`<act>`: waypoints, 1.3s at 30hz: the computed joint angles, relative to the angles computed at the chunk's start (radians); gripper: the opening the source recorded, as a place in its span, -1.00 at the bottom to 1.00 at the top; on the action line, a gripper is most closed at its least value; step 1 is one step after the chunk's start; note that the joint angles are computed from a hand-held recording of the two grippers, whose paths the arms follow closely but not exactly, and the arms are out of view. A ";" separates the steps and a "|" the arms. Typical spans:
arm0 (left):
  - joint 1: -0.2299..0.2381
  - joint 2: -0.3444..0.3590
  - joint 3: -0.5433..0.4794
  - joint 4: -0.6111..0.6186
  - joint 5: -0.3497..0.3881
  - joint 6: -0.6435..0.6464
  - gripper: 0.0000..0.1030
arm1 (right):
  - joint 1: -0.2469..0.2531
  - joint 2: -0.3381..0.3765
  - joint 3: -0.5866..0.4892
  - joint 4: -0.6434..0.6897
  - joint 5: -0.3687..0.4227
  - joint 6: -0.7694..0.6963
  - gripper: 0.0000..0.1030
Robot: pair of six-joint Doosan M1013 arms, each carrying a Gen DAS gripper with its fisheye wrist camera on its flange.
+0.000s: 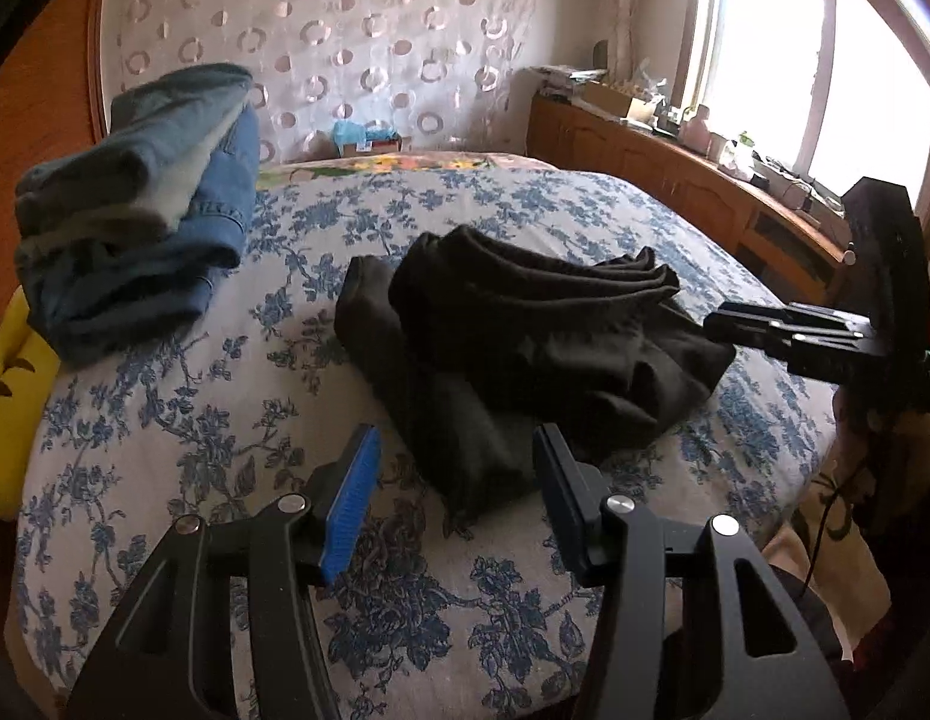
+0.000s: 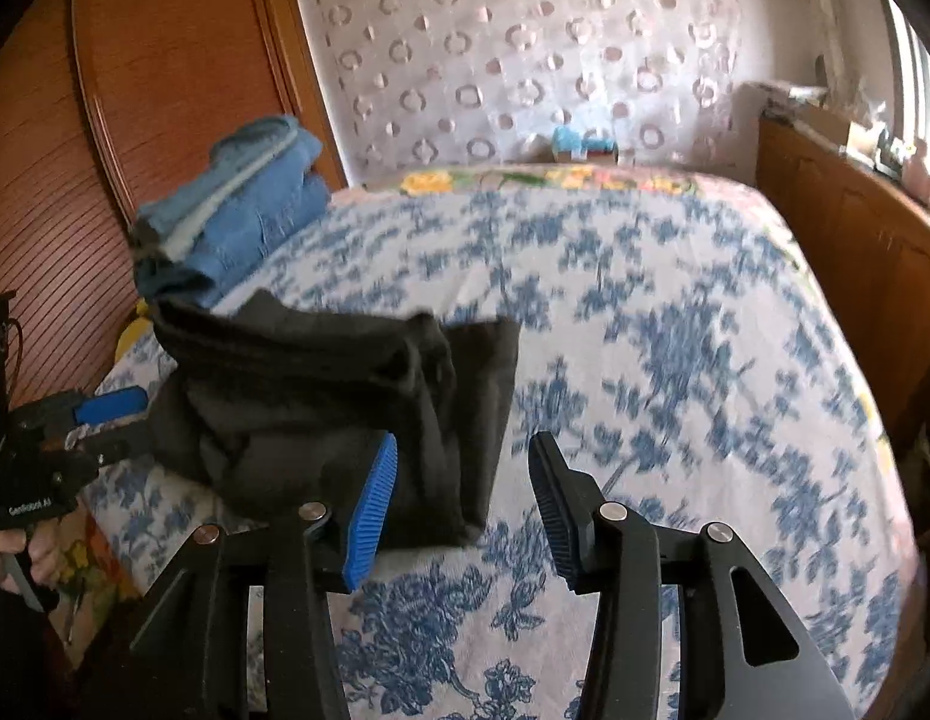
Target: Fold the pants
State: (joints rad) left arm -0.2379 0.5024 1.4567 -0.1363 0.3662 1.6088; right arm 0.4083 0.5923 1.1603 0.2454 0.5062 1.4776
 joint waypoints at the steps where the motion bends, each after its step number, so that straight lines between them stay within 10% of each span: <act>1: 0.000 0.005 -0.006 -0.006 0.008 0.007 0.05 | -0.002 0.004 -0.005 0.016 0.012 -0.009 -0.08; 13: -0.003 0.031 -0.032 -0.014 0.039 0.025 -0.40 | 0.006 0.048 -0.082 -0.001 0.111 -0.043 -0.10; 16: -0.007 0.026 -0.025 0.025 0.025 0.002 -0.75 | 0.006 0.046 -0.077 -0.002 0.104 -0.057 -0.74; 20: -0.002 -0.001 0.004 0.006 -0.002 0.015 -0.84 | 0.003 0.024 -0.038 -0.005 0.060 -0.060 -0.89; 36: 0.000 -0.035 0.050 -0.036 -0.014 0.052 -0.86 | -0.016 -0.055 0.085 0.095 -0.010 -0.119 -0.93; 39: 0.000 -0.030 0.045 -0.031 0.000 0.047 -0.77 | -0.012 -0.051 0.080 0.074 -0.022 -0.093 -0.58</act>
State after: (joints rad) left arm -0.2375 0.4728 1.5012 -0.1669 0.3665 1.6559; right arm 0.3959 0.5408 1.2406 0.3196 0.4839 1.3850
